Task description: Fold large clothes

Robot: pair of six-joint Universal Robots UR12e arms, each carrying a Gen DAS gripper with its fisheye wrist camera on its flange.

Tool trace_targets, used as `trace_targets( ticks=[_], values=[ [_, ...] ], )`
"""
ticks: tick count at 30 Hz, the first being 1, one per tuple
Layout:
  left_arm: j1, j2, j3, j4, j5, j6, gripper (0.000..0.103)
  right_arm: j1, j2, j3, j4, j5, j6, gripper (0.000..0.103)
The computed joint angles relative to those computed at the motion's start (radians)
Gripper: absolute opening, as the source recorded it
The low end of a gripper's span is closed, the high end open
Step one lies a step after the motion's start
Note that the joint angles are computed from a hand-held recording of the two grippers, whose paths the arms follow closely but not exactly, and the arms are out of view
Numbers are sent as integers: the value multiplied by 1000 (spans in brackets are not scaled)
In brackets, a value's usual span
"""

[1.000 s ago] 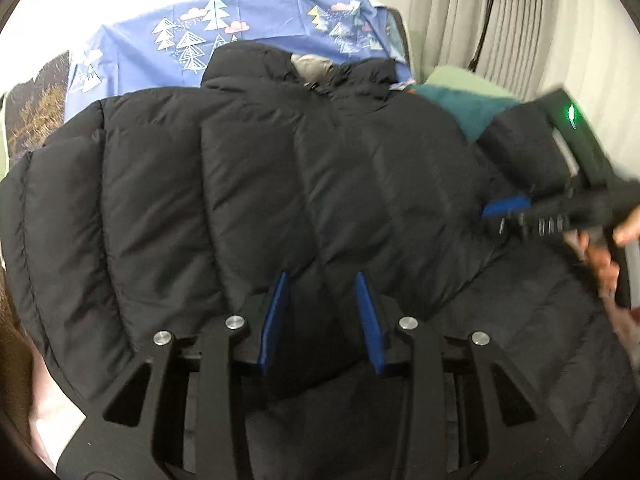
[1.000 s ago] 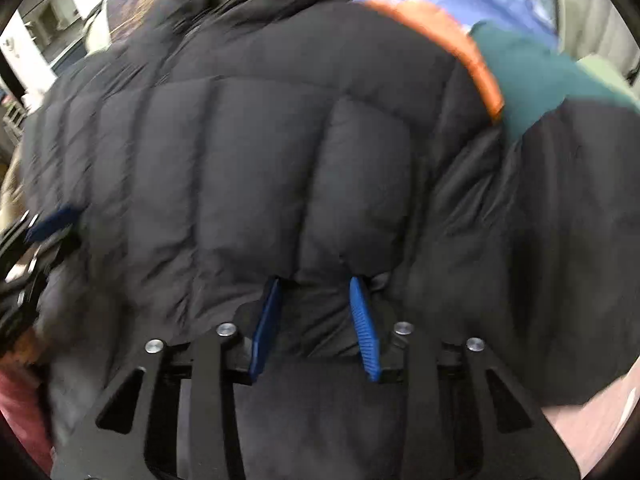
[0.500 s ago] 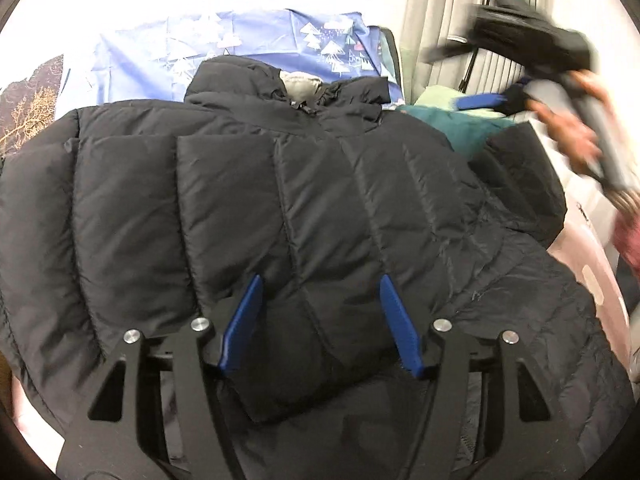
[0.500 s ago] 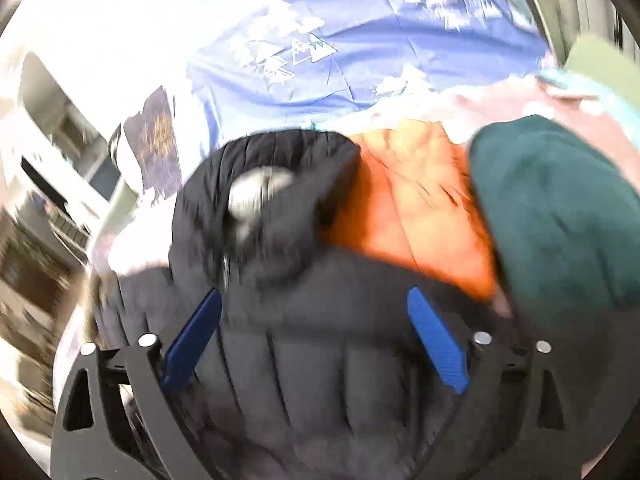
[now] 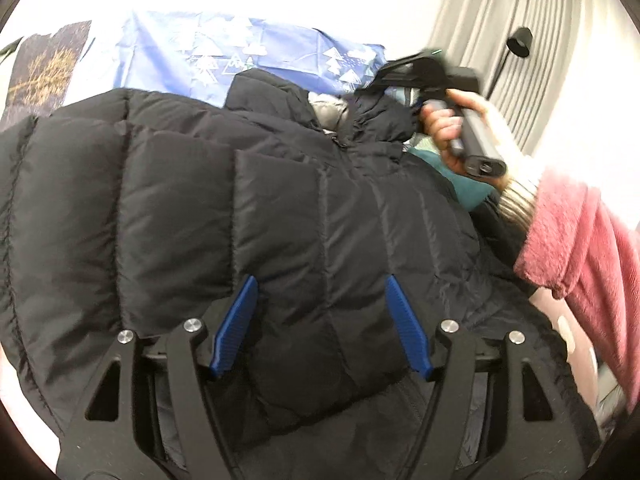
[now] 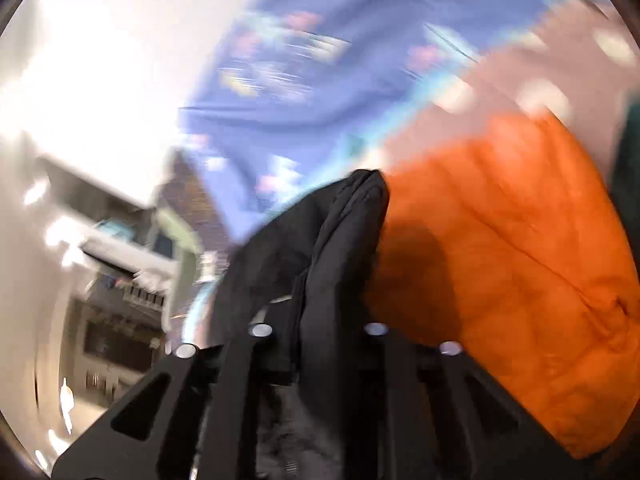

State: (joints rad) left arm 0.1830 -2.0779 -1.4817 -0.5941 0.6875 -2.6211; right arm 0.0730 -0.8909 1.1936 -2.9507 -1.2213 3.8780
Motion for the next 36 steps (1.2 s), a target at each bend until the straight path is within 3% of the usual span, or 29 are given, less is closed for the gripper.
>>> trace_targets(
  ticks=[2, 5, 8, 11, 15, 18, 21, 23, 25, 28, 31, 36],
  values=[
    [6, -2, 3, 10, -5, -32, 68, 21, -44, 44, -60, 11, -209, 13],
    [22, 4, -3, 75, -16, -86, 68, 64, -135, 138, -36, 20, -524, 12],
    [52, 9, -9, 195, -32, -177, 69, 116, -235, 261, 16, -62, -834, 12],
    [77, 12, -10, 317, -17, -293, 71, 163, -306, 371, 56, -187, -978, 12],
    [105, 18, -11, 390, -11, -369, 72, 194, -347, 463, 79, -325, -937, 12],
    [115, 28, -18, 366, -48, -376, 73, 184, -364, 509, 58, -318, -831, 13],
    [97, 37, -21, 290, -65, -321, 72, 185, -339, 492, 32, -319, -712, 20],
    [72, 45, -27, 235, -68, -244, 65, 195, -322, 480, 23, -314, -660, 20],
    [42, 54, -34, 189, -56, -159, 48, 204, -302, 459, 24, -318, -633, 20],
    [-17, 44, -26, 166, 64, -65, 48, 217, -287, 443, 50, -339, -564, 20],
    [-71, 45, -28, 11, 230, 121, 42, 205, -299, 473, 43, -310, -491, 23],
    [-77, 80, -119, 65, 308, 282, 44, 175, -382, 612, -32, -363, -348, 34]
  ],
)
